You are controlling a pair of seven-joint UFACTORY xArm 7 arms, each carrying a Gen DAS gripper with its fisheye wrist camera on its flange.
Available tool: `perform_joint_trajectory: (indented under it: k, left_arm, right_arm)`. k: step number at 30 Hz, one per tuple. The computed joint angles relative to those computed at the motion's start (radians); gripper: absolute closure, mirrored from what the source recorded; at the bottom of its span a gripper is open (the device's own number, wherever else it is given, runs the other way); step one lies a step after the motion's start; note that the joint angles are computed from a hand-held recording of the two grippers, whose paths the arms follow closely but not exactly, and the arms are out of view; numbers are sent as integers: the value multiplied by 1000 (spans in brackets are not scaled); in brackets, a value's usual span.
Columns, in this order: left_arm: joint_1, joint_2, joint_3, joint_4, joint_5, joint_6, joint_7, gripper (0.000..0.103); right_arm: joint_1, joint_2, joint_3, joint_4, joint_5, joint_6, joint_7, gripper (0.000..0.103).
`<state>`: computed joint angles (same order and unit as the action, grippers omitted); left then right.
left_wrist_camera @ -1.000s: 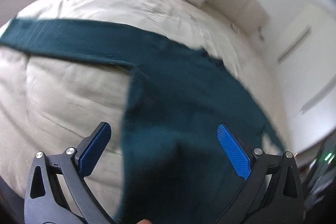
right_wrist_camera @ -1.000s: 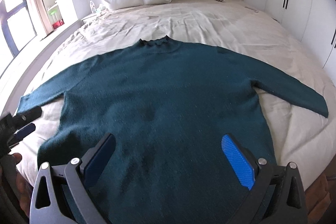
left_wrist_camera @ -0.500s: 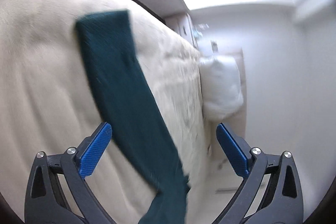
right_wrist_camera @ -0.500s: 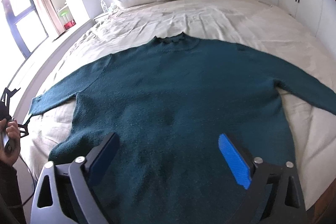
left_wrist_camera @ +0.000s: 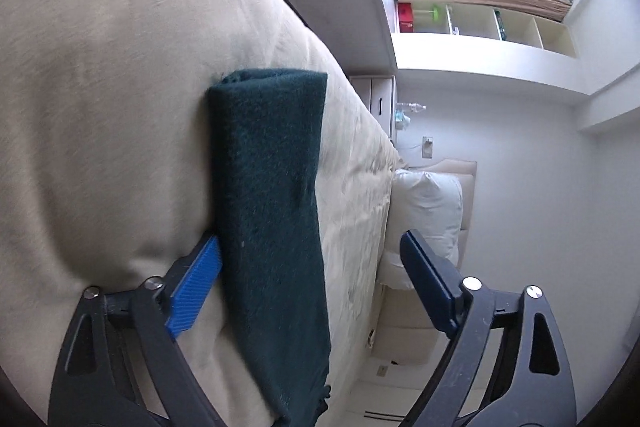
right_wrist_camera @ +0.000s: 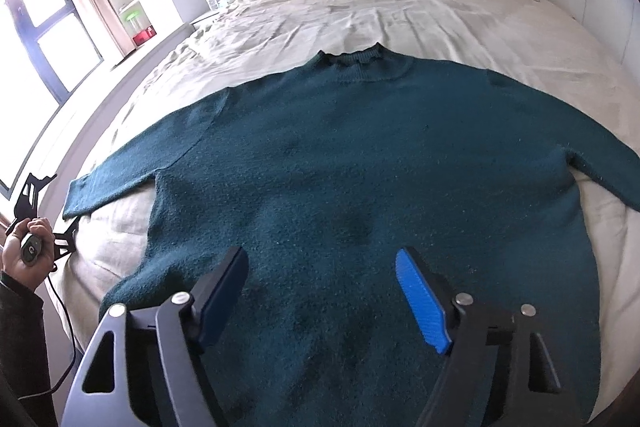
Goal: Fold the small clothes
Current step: 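Grasp the sweater sleeve cuff with the left gripper and lift it, then carry the sleeve across the sweater body toward the right gripper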
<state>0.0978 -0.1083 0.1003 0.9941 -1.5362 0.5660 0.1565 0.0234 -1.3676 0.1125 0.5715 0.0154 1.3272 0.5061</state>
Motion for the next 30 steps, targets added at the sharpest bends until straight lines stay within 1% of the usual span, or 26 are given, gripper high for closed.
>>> perform_joint_trajectory:
  k: [2, 3, 4, 5, 6, 7, 8, 9, 11, 13, 14, 15, 16, 17, 20, 22, 24, 26, 28, 29, 30]
  left_arm:
    - [-1, 40, -5, 35, -9, -18, -2, 19]
    - [1, 64, -8, 58, -13, -23, 3, 22]
    - [2, 89, -13, 83, -10, -29, -3, 28]
    - [10, 109, -13, 100, -20, -21, 5, 32]
    - [17, 132, -16, 123, -29, -12, 14, 38]
    - [22, 150, -23, 144, -27, -11, 13, 51]
    - [32, 172, -24, 162, -14, 0, 12, 60]
    - [39, 192, -30, 181, 20, 6, -12, 74]
    - [54, 224, -42, 208, 57, 16, -48, 78]
    - [61, 236, -56, 227, 107, 8, -77, 84]
    - [59, 250, -62, 250, 155, -6, -97, 86]
    - [60, 231, -71, 233, 178, -17, -96, 92]
    - [56, 242, -76, 255, 219, -23, -104, 96]
    - [54, 222, -83, 236, 237, -31, -93, 96]
    - [23, 222, -103, 286, 384, -52, -98, 96]
    - [-7, 238, -124, 347, 499, -57, -99, 96]
    - [-53, 250, -153, 412, 641, -53, -92, 96]
    - [-126, 269, -192, 490, 826, -43, -76, 96]
    - [-195, 287, -228, 540, 968, -30, -47, 96]
    - [-230, 281, -240, 536, 1035, -32, -42, 96]
    - [-278, 277, -252, 528, 1131, -38, -43, 96]
  right_arm:
    - [-1, -2, -3, -4, -2, -1, 0, 27]
    - [-1, -3, -4, -5, -1, -1, 1, 28]
    - [-1, -4, -6, -6, -1, -2, 0, 29]
    - [0, -6, -7, -8, -1, -4, -2, 30]
    - [1, -9, -7, -9, -2, -6, -4, 30]
    - [0, -13, -8, -11, -4, -7, -6, 30]
    - [-2, -15, -9, -13, -5, -8, -6, 30]
    - [-4, -17, -10, -15, -6, -8, -6, 31]
    - [-7, -17, -15, -19, -5, -11, -6, 33]
    - [-8, -17, -20, -24, -4, -14, -8, 34]
    - [-9, -17, -23, -27, -4, -16, -10, 35]
    - [-9, -18, -28, -30, -3, -18, -12, 36]
    - [-9, -20, -33, -32, -2, -19, -15, 38]
    - [-10, -23, -38, -35, -1, -20, -18, 39]
    - [-22, -39, -61, -45, -5, -23, -29, 43]
    - [-36, -51, -85, -53, -9, -22, -36, 43]
    - [-53, -62, -109, -59, -7, -21, -40, 43]
    - [-72, -68, -136, -64, -8, -25, -48, 43]
    - [-93, -65, -167, -63, -11, -36, -61, 43]
    - [-104, -62, -181, -62, -12, -44, -67, 43]
    - [-114, -58, -203, -61, -10, -56, -75, 43]
